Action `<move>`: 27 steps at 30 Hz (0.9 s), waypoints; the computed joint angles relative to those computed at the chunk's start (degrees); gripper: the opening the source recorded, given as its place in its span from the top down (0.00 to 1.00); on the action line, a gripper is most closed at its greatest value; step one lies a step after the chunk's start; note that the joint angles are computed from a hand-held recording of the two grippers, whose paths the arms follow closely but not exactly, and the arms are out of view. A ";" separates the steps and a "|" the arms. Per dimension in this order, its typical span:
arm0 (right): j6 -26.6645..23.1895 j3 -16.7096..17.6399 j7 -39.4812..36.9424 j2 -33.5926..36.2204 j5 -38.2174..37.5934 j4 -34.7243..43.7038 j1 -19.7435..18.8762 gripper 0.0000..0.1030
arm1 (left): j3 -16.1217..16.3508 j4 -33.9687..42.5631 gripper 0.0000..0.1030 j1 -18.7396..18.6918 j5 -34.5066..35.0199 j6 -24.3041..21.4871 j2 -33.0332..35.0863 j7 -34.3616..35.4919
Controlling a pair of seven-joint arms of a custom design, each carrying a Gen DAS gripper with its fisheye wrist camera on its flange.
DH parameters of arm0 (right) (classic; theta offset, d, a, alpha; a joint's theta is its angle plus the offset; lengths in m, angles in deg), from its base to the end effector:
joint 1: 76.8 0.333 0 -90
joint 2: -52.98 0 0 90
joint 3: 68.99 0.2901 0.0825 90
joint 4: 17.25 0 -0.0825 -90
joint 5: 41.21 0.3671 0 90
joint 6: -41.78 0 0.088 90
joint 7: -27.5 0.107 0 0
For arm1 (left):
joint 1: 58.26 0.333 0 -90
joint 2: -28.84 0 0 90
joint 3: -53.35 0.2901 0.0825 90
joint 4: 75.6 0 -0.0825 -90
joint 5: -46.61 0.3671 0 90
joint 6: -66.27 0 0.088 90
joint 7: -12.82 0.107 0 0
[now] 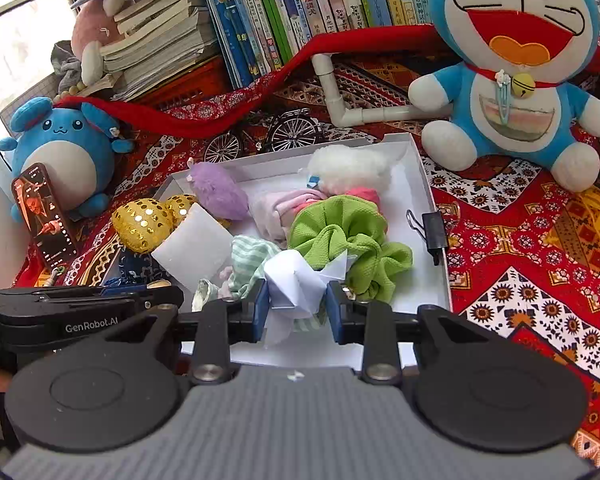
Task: Organize soft objects
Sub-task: 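Carry the small toy with the left tool while the right tool carries the crumpled cloth over the box, then open the left tool to drop the toy in the box while the right tool releases the cloth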
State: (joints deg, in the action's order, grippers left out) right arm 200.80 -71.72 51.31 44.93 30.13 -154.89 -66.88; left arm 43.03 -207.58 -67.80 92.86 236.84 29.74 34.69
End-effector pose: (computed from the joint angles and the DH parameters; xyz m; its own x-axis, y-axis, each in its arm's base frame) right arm 0.4882 0.0196 0.3881 0.2990 -0.9061 -0.2992 -0.7435 -0.0247 -0.6682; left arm 0.4841 -0.2279 0.3862 0.0257 -0.9858 0.1659 -0.7620 -0.1268 -0.6350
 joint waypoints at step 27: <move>0.20 1.76 1.46 3.97 -1.43 3.37 0.19 0.65 | 1.39 2.19 0.73 -0.90 -1.04 -0.65 2.93 0.23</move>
State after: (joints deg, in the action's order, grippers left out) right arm 201.00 -69.95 52.77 48.90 28.70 -151.52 -66.69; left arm 44.42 -205.39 -68.69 91.82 236.19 32.67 34.92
